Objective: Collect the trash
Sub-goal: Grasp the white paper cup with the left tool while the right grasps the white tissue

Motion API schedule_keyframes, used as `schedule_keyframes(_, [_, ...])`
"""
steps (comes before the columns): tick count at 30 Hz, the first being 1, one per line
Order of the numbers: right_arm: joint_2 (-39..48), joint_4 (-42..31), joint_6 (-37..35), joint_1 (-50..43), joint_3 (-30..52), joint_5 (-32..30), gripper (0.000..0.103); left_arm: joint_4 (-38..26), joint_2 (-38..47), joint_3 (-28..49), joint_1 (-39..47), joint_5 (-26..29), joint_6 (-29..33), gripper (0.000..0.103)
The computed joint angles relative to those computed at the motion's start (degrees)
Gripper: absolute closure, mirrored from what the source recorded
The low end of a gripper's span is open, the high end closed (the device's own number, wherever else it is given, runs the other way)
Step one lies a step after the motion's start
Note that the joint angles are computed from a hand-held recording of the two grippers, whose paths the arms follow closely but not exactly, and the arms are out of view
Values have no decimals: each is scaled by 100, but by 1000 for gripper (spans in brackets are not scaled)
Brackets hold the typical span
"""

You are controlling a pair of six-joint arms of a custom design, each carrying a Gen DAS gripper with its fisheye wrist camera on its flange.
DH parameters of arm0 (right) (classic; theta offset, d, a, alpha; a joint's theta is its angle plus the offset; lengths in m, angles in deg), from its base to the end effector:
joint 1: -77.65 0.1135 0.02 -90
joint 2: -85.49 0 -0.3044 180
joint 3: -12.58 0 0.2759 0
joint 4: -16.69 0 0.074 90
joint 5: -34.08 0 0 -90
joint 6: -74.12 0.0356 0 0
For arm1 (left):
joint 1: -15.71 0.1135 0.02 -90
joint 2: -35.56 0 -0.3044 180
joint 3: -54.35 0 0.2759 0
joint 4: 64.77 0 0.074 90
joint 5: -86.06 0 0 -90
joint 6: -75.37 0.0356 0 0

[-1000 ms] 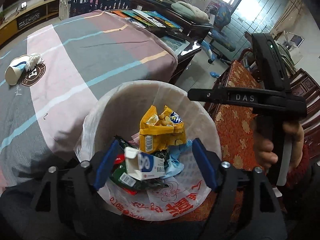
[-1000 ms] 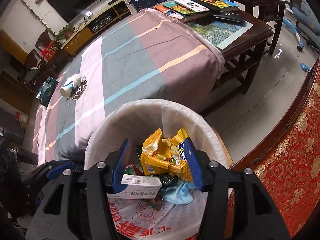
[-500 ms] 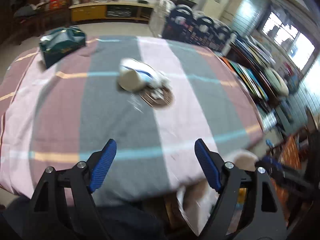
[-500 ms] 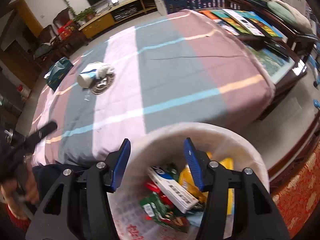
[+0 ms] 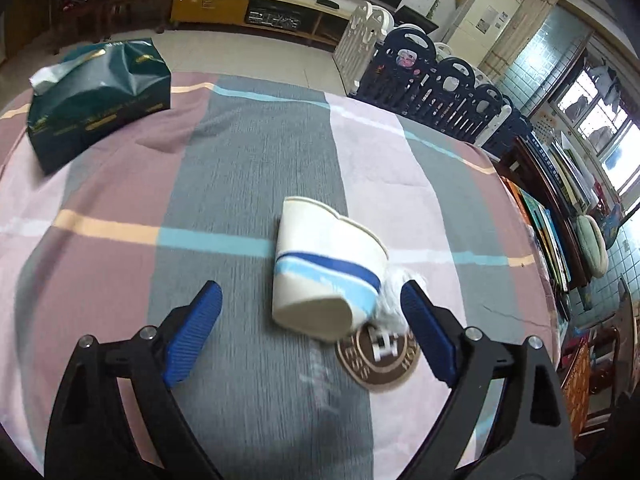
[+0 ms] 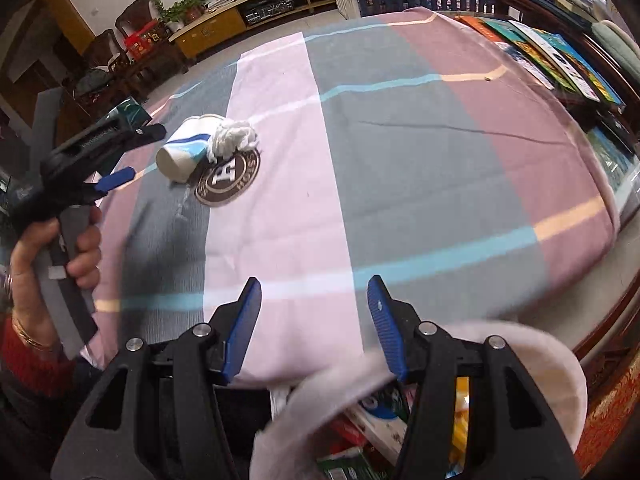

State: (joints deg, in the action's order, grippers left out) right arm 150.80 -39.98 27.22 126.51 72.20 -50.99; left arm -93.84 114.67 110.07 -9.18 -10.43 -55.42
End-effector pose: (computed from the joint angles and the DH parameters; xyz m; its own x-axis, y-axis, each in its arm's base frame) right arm 0.1458 0.1623 0.2657 -0.9203 -0.0188 -0.3908 -0.1305 0.9564 0.2614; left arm 0.2578 -0.1152 0.2162 -0.7770 -0.3551 -0.5199 -0.2006 0.9224 -0.3302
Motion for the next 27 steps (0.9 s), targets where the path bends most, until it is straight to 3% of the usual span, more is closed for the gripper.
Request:
schedule_keyframes(3, [483,307,-206,-226,166,-138,48,567,372,-177,251,423,107,13])
schedule_keyframes(5, [758,454,-288,-295,250,-148,48,624,505,-191,284,536,128,23])
schedule_keyframes(7, [1037,622,-337,-344,341,-178,48,581,527,-147,205,504,418,49])
schedule_keyframes(14, [1714,1098,-379,-436,875,164,48,391,-105,-364,142,93,392,51])
schedule_keyframes(19, [2470,1333,-594,-274,1640,387,47,-454,-1282,-557,-18,-956,203,50])
schedule_keyframes(21, [2970,1231,-754,-103,2084,695,37,-821,-1540,-554,-160,-1419,152,50])
schedule_keyframes(24, [3635,1077,-1045,86,2575,1032,36,-1293,-1748,-492,-429,-2001,110,50])
schedule_keyframes(25, [3797,982,-1120,151,2687,1195,40,-1393,-1796,-485,-487,-2107,95,50])
schedule_keyframes(26, [3911,951,-1196,215,2736,1339,62,-1486,-1859,-488,-534,-2185,65,50])
schedule_keyframes(27, [3979,885,-1262,246,2766,1347,71,-1561,-1916,-495,-592,-2245,19,50])
